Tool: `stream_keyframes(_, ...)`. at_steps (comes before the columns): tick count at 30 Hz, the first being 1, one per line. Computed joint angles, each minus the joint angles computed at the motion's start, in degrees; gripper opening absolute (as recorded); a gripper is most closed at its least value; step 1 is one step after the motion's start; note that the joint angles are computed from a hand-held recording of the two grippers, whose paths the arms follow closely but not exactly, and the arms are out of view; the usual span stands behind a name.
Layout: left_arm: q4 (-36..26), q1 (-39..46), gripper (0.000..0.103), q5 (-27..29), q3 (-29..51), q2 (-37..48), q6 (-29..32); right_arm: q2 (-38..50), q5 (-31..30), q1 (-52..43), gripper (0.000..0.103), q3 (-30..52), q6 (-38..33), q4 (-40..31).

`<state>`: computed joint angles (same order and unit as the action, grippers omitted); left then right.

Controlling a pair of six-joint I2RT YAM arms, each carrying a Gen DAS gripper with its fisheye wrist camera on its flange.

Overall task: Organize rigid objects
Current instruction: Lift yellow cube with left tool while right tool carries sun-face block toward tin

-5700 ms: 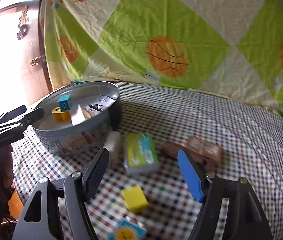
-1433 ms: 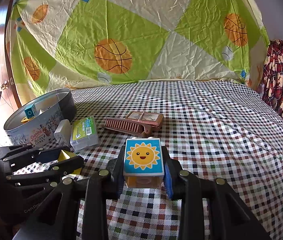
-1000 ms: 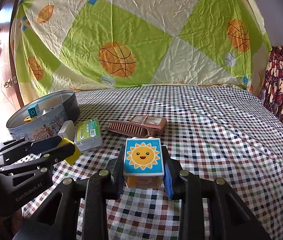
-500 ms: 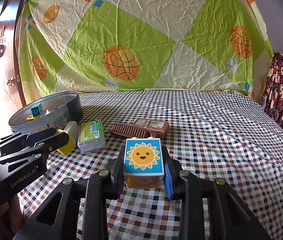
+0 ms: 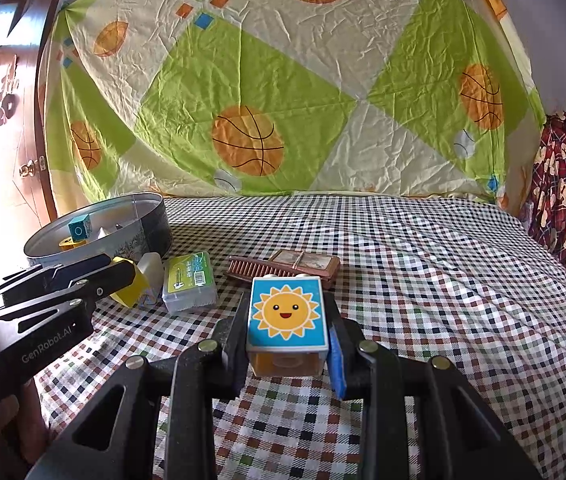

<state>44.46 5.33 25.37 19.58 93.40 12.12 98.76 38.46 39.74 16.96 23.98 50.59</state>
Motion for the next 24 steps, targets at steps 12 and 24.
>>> stream_keyframes(12, 3.77, 0.98, 0.029, 0.73, -1.63, -0.09, -1.43, 1.06, 2.82, 1.74, 0.034, -1.99, -1.48, 6.05)
stream_keyframes(24, 9.69, 2.27, 0.029, 1.54, -3.94, 0.3, -3.57, 1.81, 4.44, 2.69, 0.034, -3.27, -2.91, 10.02)
